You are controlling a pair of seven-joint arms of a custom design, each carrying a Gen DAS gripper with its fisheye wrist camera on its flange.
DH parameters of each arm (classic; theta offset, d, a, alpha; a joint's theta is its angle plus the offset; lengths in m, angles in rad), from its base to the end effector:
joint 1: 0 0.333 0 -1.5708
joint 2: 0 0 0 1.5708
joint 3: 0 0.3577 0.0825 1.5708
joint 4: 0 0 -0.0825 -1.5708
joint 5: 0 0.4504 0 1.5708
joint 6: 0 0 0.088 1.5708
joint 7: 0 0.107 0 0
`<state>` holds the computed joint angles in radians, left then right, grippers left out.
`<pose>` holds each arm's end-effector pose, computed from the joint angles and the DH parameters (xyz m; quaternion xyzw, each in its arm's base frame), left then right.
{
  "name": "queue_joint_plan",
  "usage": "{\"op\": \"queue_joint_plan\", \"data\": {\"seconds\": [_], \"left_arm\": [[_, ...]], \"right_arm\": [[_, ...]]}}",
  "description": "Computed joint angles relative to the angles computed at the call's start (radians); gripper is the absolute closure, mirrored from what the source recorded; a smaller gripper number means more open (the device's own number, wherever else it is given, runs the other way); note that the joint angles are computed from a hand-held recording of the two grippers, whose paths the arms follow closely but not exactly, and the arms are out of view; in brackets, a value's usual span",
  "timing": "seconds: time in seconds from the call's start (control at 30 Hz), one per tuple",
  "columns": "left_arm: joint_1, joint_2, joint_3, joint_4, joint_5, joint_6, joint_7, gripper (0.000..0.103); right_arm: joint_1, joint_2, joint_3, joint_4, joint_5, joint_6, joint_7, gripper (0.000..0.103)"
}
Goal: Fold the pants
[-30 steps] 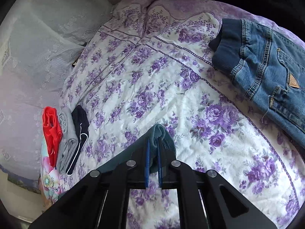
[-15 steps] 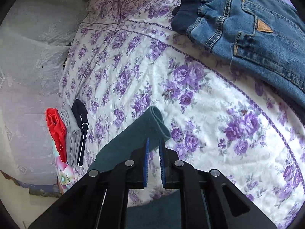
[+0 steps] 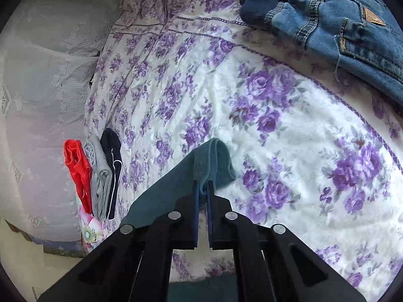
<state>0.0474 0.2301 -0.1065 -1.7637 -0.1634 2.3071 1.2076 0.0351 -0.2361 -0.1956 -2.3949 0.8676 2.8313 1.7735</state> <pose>0.7220 -0.0404 0.4793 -0.8210 0.5434 -0.1742 0.0174 0.5296 -0.1287 0.4707 -0.2036 0.8948 -0.0032 0.3974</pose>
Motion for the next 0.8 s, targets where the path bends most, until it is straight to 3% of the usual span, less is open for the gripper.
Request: {"op": "queue_joint_plan", "data": {"seconds": [0.07,0.13,0.23,0.33,0.4,0.47,0.5,0.57,0.63,0.7,0.8], "left_arm": [[-0.043,0.005,0.011,0.002,0.149,-0.002,-0.024,0.004],[-0.073,-0.016,0.023,-0.05,0.269,0.088,-0.063,0.004],[-0.056,-0.059,0.018,-0.151,0.246,0.25,-0.077,0.004],[-0.06,-0.056,0.021,-0.148,0.278,0.251,-0.092,0.004],[-0.062,-0.048,0.021,-0.135,0.289,0.238,-0.105,0.004],[-0.062,-0.048,0.019,-0.131,0.291,0.228,-0.111,0.004],[-0.059,-0.046,0.016,-0.124,0.281,0.218,-0.103,0.004],[-0.042,-0.037,0.004,-0.092,0.214,0.166,-0.052,0.004],[-0.016,-0.025,-0.005,-0.051,0.116,0.098,0.002,0.004],[0.01,-0.035,-0.011,-0.051,0.0,0.091,0.024,0.004],[0.035,-0.037,-0.011,-0.052,-0.129,0.123,0.037,0.005]], "right_arm": [[0.004,-0.013,0.01,0.004,-0.014,0.022,-0.001,0.099],[0.031,-0.019,-0.007,0.024,0.033,0.036,-0.039,0.099],[0.059,0.022,-0.049,0.116,0.134,0.027,-0.148,0.099],[0.021,0.155,-0.067,0.28,0.2,-0.011,-0.203,0.099],[-0.03,0.278,-0.064,0.403,0.095,-0.058,-0.11,0.099],[-0.072,0.42,-0.076,0.549,-0.075,-0.202,0.005,0.098],[-0.067,0.47,-0.103,0.603,-0.243,-0.273,0.138,0.094],[-0.048,0.487,-0.124,0.609,-0.393,-0.27,0.249,0.093],[-0.082,0.445,-0.072,0.545,-0.339,-0.201,0.188,0.088],[-0.102,0.395,-0.033,0.477,-0.314,-0.169,0.16,0.061],[-0.146,0.357,0.031,0.411,-0.207,-0.18,0.091,0.06]]}}
